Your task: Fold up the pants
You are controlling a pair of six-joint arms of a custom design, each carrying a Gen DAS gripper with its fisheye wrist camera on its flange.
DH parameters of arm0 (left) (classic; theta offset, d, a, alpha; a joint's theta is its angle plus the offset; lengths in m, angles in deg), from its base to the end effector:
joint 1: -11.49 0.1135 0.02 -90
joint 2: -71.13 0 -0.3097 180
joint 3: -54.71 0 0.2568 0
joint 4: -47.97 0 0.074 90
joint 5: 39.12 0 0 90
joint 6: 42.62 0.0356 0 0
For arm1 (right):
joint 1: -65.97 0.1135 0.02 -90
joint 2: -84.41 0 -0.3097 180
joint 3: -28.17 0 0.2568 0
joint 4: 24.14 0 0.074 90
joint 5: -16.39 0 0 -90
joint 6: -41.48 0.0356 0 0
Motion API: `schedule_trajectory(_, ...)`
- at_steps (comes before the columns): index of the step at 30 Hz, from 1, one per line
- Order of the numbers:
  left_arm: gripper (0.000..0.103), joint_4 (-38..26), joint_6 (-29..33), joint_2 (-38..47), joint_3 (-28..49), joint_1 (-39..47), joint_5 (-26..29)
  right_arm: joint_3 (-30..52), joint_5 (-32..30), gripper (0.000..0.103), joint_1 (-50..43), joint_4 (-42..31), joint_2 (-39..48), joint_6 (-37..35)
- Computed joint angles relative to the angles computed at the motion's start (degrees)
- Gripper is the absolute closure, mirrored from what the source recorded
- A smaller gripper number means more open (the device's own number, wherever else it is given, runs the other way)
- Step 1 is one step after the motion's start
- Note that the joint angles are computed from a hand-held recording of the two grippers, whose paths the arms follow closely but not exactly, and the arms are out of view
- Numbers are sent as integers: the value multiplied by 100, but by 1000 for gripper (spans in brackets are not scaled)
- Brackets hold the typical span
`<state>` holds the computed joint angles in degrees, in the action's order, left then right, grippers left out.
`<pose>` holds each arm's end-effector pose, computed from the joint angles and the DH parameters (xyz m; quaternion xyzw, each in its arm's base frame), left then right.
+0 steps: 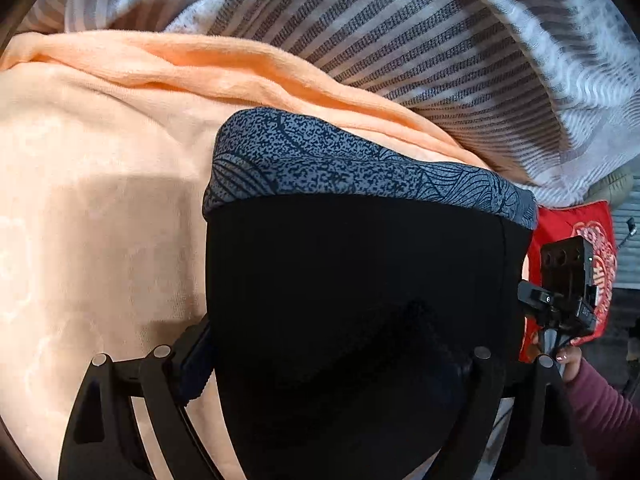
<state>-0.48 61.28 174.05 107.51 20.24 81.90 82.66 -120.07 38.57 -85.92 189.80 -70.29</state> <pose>0.2383 0.0181 0.1150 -0.0232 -0.9608 0.2756 0.0182 0.2127 -0.0812 0.1219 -0.1217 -0.8961 -0.4268 0.0034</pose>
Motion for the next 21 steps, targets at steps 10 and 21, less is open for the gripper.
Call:
schedule_trajectory(10, 36, -431, -547, -1468, -112, -532, -405, -178, -152, 53, 332, -98, -878, 814)
schedule_trajectory(21, 36, -1757, -1307, -3353, -154, -998, -603, 25, -133, 54, -475, -2139, -1544, -610)
